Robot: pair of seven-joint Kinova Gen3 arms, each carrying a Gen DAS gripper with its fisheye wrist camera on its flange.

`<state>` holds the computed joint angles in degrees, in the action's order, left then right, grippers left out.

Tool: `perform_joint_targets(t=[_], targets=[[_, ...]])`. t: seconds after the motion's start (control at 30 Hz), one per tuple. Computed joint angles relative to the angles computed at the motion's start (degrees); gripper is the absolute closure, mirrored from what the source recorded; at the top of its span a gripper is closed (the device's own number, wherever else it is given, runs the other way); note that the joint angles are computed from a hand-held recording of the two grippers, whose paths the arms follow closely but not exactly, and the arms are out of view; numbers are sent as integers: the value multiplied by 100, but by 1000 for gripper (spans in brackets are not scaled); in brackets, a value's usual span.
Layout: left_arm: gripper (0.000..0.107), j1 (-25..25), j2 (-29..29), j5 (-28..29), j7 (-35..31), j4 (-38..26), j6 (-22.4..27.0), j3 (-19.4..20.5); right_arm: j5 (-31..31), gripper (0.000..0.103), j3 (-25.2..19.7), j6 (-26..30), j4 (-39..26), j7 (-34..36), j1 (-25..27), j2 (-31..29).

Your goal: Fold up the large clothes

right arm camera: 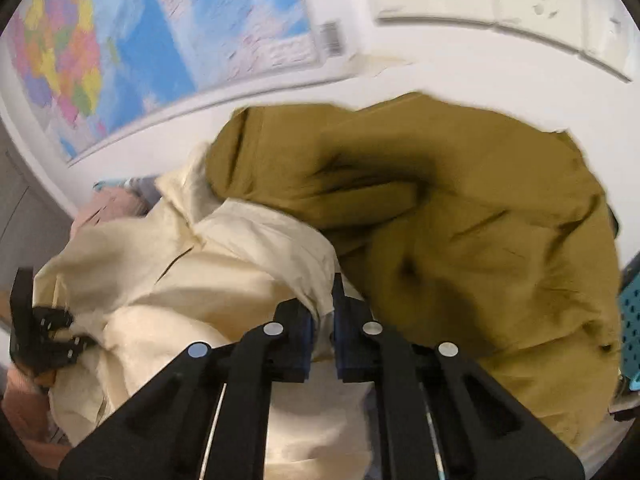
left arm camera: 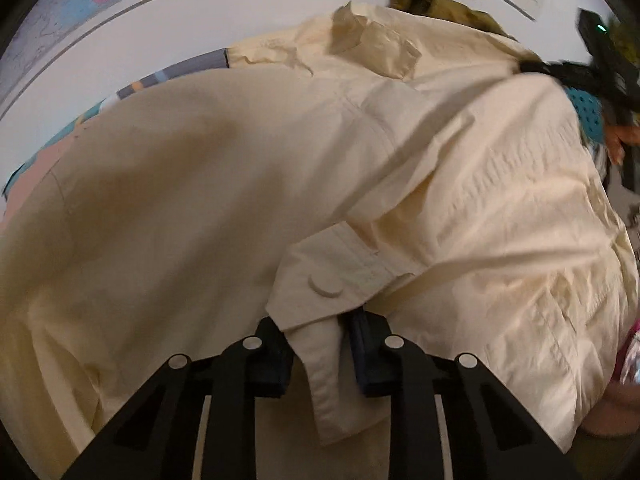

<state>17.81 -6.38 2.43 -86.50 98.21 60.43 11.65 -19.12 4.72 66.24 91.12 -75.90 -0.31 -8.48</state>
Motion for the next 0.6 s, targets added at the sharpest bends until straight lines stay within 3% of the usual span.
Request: perform_joint_targets(t=[0.07, 0.13, 0.23, 0.3, 0.4, 0.43, 0.5, 0.6], targets=[[83, -21, -66, 132, -179, 42, -61, -90, 204, 95, -192, -170, 87, -208, 67, 22], [74, -139, -78, 282, -289, 4, -85, -144, 71, 95, 20, -319, 217, -284, 20, -28], [68, -139, -7, 486, -439, -126, -50, -329, 67, 94, 61, -380, 305, -344, 60, -71], [71, -220, 84, 363, -321, -213, -66, -198, 277, 89, -48, -251, 269, -501, 90, -69], [76, -265, 199, 488, -286, -314, -17, -240, 423, 64, -163, -520, 421, -774, 76, -471], [76, -262, 203, 425, -198, -311, -37, -211, 568, 45, -319, -661, 498, -892, 95, -737], [74, -268, 162, 424, -174, -275, -52, -223, 662, 42, -423, -794, 607, -848, -185, -1196], [63, -218, 285, 159, 137, -353, -60, -103, 209, 42, -185, -591, 595, -302, -908, -1368]])
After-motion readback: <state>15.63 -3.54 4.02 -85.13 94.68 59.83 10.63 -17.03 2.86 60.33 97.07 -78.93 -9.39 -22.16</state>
